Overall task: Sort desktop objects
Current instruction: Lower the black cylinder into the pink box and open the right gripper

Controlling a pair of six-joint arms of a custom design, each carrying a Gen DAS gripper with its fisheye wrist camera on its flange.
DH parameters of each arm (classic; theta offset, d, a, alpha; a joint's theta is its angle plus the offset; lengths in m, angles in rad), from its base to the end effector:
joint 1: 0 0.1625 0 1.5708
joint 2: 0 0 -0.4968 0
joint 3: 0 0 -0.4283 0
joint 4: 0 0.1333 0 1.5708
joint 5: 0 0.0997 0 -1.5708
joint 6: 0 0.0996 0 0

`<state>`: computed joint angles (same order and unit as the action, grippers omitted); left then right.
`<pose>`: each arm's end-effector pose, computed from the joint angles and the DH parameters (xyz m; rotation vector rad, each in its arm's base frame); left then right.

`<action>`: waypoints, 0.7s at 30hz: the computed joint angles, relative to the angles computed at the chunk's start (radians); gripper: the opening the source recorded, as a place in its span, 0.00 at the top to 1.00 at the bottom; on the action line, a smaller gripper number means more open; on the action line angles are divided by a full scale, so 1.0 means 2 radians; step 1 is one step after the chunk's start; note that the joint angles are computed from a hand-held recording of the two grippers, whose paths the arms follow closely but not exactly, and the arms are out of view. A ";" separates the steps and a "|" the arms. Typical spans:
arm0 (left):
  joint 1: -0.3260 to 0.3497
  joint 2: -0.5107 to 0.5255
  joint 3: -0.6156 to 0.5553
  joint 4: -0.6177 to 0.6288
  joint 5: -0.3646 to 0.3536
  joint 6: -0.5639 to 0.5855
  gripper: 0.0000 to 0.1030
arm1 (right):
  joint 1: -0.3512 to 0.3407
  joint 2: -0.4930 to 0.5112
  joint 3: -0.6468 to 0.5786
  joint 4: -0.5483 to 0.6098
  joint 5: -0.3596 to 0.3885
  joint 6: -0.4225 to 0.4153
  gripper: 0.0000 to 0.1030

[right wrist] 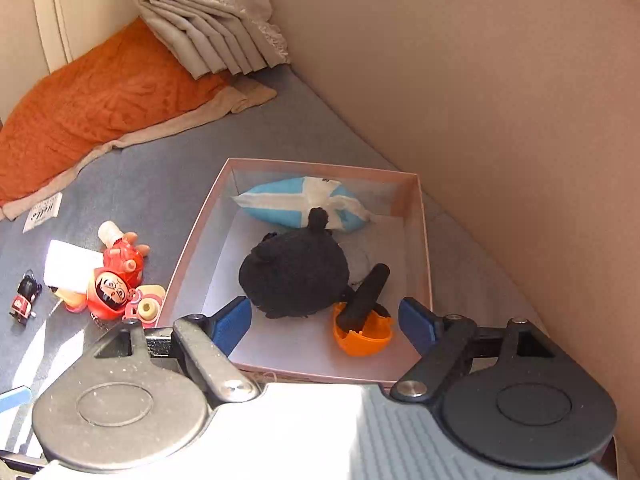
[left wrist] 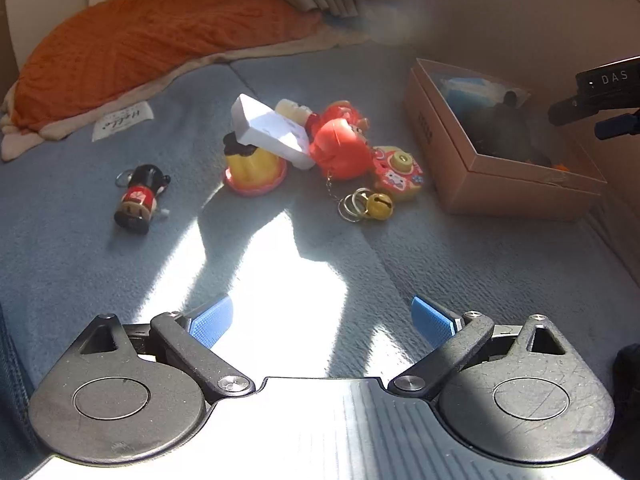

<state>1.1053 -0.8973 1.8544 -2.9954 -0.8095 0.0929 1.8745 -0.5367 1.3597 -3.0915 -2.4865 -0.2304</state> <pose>-0.1238 -0.6966 0.1812 0.4378 2.3497 -0.7331 0.3011 -0.7792 0.1200 0.1937 -2.1539 0.8122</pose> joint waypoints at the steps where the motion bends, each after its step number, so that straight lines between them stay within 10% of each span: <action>1: 0.000 -0.003 -0.002 0.013 0.002 -0.003 0.03 | 0.002 0.009 -0.011 -0.002 -0.006 -0.015 0.21; 6: 0.000 -0.018 0.000 -0.003 0.020 0.028 0.01 | -0.003 0.060 -0.105 -0.042 -0.002 -0.084 0.40; 12: 0.016 -0.015 -0.004 -0.023 0.034 -0.023 0.01 | -0.024 0.133 -0.255 0.032 -0.025 -0.063 0.54; 17: 0.019 -0.015 -0.007 -0.016 0.030 -0.022 0.01 | -0.031 0.088 -0.189 0.135 0.029 0.037 0.54; 21: 0.020 -0.012 -0.009 -0.012 0.033 -0.025 0.01 | -0.018 0.085 -0.149 0.069 0.007 -0.056 0.54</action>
